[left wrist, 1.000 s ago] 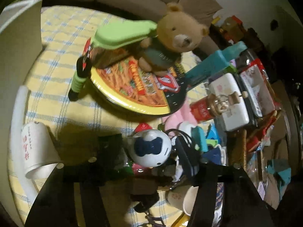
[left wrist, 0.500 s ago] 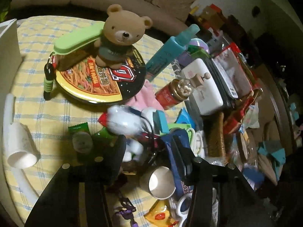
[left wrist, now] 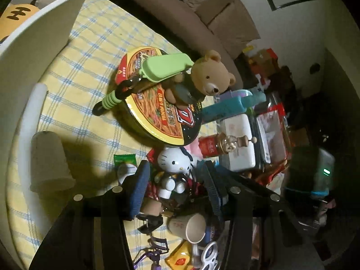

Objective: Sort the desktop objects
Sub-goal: 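Reach the right tool to the Hello Kitty figure and close on it, then lift the Hello Kitty figure with the right tool and carry it toward the tray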

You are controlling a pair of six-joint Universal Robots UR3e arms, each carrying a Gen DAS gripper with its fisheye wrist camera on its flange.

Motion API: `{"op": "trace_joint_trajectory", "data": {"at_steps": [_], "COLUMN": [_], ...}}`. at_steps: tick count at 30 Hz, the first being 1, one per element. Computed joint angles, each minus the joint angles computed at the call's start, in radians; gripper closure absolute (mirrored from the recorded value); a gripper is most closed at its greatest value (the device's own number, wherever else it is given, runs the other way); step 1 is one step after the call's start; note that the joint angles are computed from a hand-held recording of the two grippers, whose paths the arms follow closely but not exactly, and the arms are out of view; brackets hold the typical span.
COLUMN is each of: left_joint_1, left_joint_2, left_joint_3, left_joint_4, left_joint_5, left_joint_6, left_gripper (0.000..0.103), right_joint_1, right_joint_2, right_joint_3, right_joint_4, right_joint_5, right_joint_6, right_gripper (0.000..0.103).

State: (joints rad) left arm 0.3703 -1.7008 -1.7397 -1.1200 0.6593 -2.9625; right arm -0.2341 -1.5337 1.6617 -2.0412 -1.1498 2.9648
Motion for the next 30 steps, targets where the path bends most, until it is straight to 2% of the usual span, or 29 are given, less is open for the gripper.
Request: {"op": "trace_joint_trajectory", "data": {"at_steps": [4, 9, 12, 16, 20, 23, 27, 28, 29, 30], "left_joint_1": [0.004, 0.010, 0.020, 0.045, 0.081, 0.114, 0.188, 0.208, 0.239, 0.264], "left_joint_2": [-0.008, -0.022, -0.020, 0.018, 0.091, 0.165, 0.292, 0.311, 0.337, 0.355], "left_joint_3": [-0.004, -0.004, -0.008, -0.023, -0.040, -0.025, 0.028, 0.040, 0.081, 0.098], "left_joint_4": [-0.010, -0.024, -0.043, -0.100, -0.205, -0.380, -0.671, -0.740, -0.882, -0.962], "left_joint_5": [-0.030, -0.036, -0.040, -0.058, -0.092, -0.122, -0.145, -0.148, -0.156, -0.154], "left_joint_6": [-0.005, 0.006, 0.026, 0.067, 0.137, 0.248, 0.459, 0.515, 0.622, 0.682], "left_gripper": [0.048, 0.048, 0.048, 0.048, 0.048, 0.048, 0.048, 0.040, 0.036, 0.034], "right_joint_1": [0.048, 0.113, 0.125, 0.120, 0.049, 0.020, 0.027, 0.029, 0.048, 0.056], "right_joint_2": [0.094, 0.192, 0.167, 0.015, -0.281, -0.437, -0.557, -0.579, -0.585, -0.595], "right_joint_3": [-0.025, -0.060, -0.008, 0.161, 0.390, 0.409, 0.311, 0.268, 0.232, 0.200], "right_joint_4": [-0.042, -0.109, -0.177, -0.318, -0.489, -0.504, -0.405, -0.349, -0.311, -0.270], "right_joint_5": [-0.038, -0.127, -0.140, -0.153, -0.067, -0.014, -0.001, 0.010, 0.001, 0.002], "right_joint_6": [0.036, 0.014, -0.007, -0.032, -0.051, -0.034, -0.009, -0.015, -0.008, -0.004], "right_gripper": [0.056, 0.058, 0.058, 0.059, 0.060, 0.061, 0.061, 0.062, 0.063, 0.067]}}
